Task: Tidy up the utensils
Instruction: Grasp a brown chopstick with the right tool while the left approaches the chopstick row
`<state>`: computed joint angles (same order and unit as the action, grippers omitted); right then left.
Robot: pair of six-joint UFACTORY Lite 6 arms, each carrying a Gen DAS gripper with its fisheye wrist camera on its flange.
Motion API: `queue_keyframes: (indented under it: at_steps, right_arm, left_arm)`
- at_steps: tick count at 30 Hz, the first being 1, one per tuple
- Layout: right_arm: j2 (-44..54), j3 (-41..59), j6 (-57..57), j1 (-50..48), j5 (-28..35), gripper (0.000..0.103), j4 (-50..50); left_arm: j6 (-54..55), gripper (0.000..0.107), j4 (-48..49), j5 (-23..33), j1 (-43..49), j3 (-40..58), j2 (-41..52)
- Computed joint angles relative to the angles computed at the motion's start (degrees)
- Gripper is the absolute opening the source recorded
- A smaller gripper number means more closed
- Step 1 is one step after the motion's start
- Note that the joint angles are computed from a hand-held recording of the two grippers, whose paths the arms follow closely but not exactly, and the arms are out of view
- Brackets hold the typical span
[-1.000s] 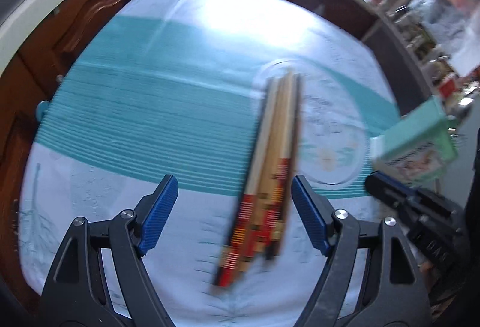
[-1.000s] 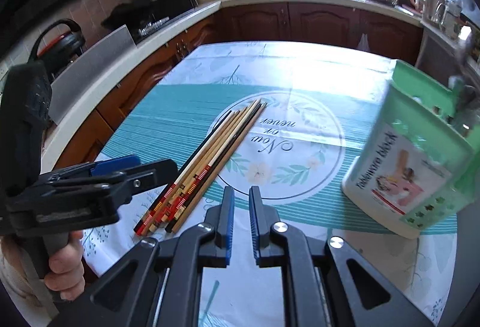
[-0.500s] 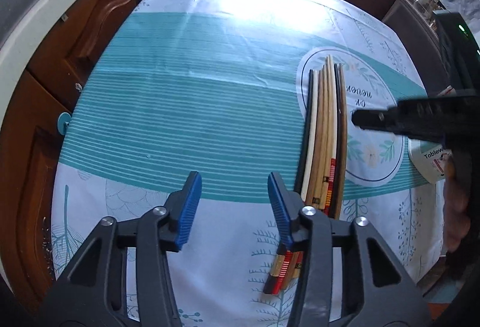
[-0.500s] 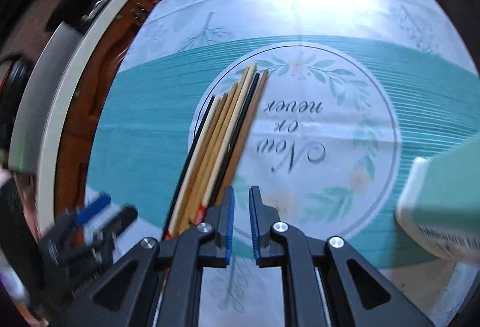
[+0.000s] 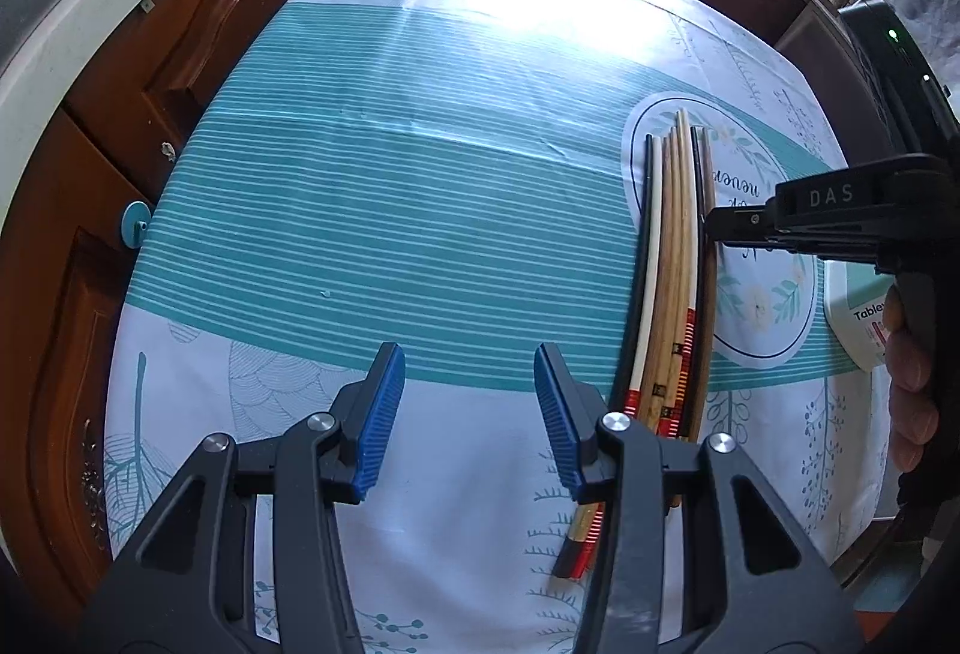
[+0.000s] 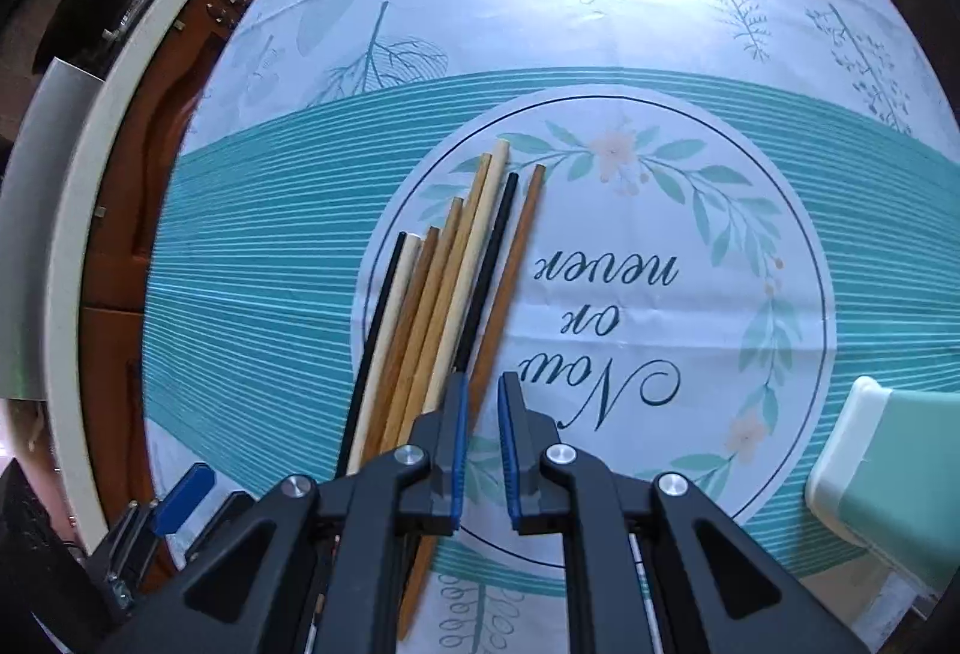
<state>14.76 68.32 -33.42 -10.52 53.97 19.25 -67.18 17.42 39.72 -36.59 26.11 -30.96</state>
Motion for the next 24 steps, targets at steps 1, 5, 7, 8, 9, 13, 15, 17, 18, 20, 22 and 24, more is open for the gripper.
queue_keyframes:
  at_steps: [1,5,7,8,9,13,15,17,18,20,22,24]
  right_arm:
    - [0.3,0.3,0.3,0.2,0.0,0.01,-0.2]
    - [1.1,1.6,2.5,1.3,0.4,0.01,-2.2]
    - [1.1,2.0,3.4,2.0,0.5,0.01,-3.8]
    - [1.2,2.1,4.5,2.8,0.4,0.008,-5.2]
    - [1.2,2.2,4.8,2.8,0.3,0.008,-6.2]
    - [1.9,3.1,6.3,3.4,0.3,0.008,-8.2]
    - [3.2,4.7,5.7,2.2,1.9,0.008,-7.1]
    - [4.9,6.8,5.8,0.9,3.7,0.008,-6.3]
    - [5.5,7.6,6.2,0.8,4.1,0.009,-6.8]
    - [5.7,8.0,6.7,1.1,4.3,0.009,-7.7]
    - [4.4,6.2,7.7,2.2,3.2,0.009,-8.8]
    - [3.5,5.2,9.0,4.1,1.8,0.009,-10.5]
  left_arm:
    - [0.1,0.042,-0.1,0.0,-0.1,0.1,0.1]
    - [0.4,0.042,-0.1,0.5,-0.2,0.7,0.2]
    - [0.2,0.042,0.4,0.8,-0.7,1.4,0.8]
    - [0.1,0.042,0.5,0.9,-0.9,1.7,1.0]
    - [-0.1,0.042,0.7,1.0,-1.1,2.1,1.4]
    - [0.7,0.042,0.2,1.0,-1.4,3.9,3.1]
    - [2.5,0.042,-0.7,0.9,-0.9,5.0,4.3]
    - [4.4,0.042,-1.2,1.0,-0.2,6.5,5.7]
    - [5.7,0.042,-1.5,1.2,0.1,7.6,6.8]
    - [9.4,0.042,-2.8,1.0,1.2,9.6,8.8]
    - [16.8,0.042,-6.9,0.0,3.5,11.8,11.4]
    - [25.6,0.015,-12.7,-1.0,6.2,14.1,14.5]
